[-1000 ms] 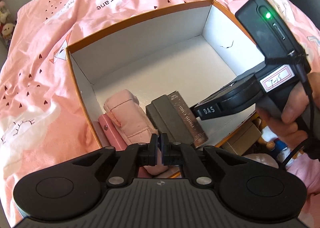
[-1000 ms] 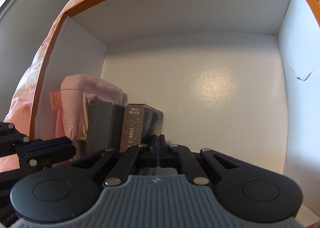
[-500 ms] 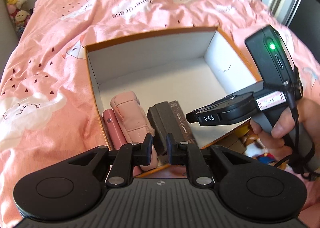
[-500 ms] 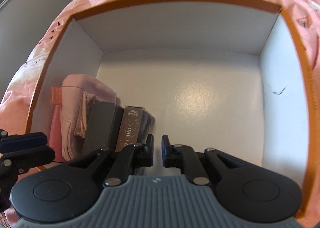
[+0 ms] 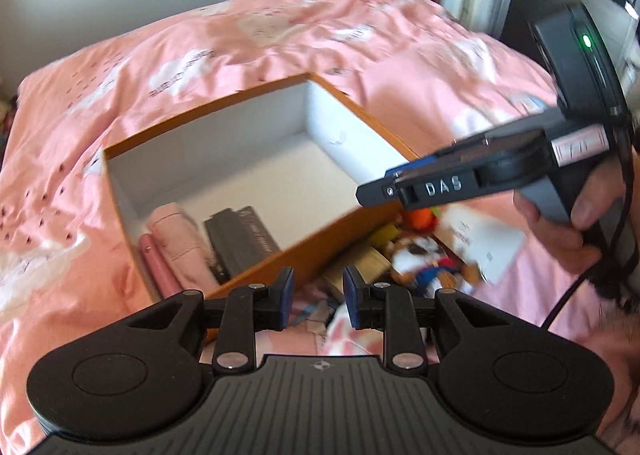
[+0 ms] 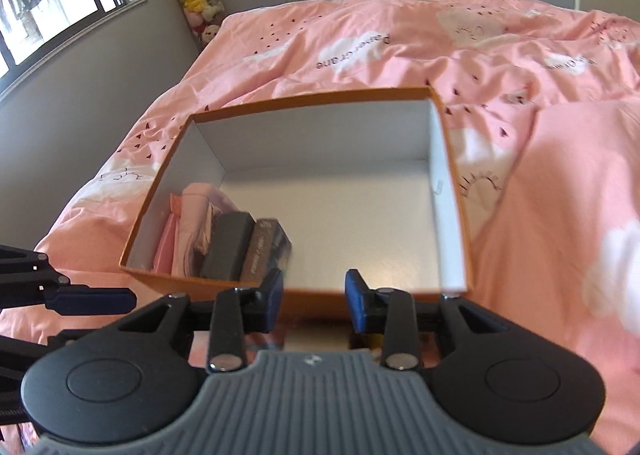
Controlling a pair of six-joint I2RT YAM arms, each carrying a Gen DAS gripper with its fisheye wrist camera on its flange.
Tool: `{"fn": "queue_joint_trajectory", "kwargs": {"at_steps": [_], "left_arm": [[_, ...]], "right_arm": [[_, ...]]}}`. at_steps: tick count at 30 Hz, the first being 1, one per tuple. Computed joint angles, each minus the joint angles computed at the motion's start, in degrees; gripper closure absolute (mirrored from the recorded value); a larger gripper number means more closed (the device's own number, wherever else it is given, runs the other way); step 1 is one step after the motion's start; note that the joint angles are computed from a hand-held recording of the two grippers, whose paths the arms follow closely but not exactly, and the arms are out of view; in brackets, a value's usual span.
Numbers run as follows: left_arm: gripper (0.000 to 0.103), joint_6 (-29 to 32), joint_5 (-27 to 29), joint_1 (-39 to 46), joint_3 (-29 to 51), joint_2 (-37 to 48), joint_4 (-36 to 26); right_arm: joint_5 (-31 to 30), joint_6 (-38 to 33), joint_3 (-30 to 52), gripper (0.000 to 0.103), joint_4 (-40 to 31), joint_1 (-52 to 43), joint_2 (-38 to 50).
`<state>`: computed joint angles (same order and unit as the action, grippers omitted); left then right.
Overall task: Organize objects
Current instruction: 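Grasp the white black-hatted plush with the left tool beside the orange box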
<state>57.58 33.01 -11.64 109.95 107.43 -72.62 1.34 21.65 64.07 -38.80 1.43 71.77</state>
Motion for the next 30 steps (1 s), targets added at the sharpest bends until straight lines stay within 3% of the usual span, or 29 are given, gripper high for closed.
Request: {"fn": "queue_joint_trajectory", "kwargs": {"at_steps": [5,11,13,23,26,30], "left_arm": [[0.07,8.92,-2.73,-2.68,-6.79,-4.33,0.45],[0.048,21.04,-7.0,-7.16,-13.06,-8.4,2.83],[0.046,23.66,-10.57,-9.78,-13.46,-7.97,2.92],[0.042,27.69,-29.23,-20.04,-11.4,-1.06,3.05],[0.036,29.86,-32.78,-21.54,-15.81,-2.64,7.24],[0.038,30.35,-35.37,-22.32,-21.87,-5.1,13.68]], "right_arm": [[0.18,2.73,-5.81,0.062,-3.17,-0.69,-6.07],[-4.43,5.71,-11.53,0.061,-4.64,-4.9,-10.64],[-6.09,5.37,-12.15,0.058,-4.6,-6.0,-11.22],[-9.66,3.21,-13.27,0.054,-4.71,-9.25,-11.72],[-10.0,2.77,-13.58,0.054,-4.46,-9.66,-11.32],[-10.05,2.3,-13.49,0.053,-4.57,-9.78,-10.75]]}}
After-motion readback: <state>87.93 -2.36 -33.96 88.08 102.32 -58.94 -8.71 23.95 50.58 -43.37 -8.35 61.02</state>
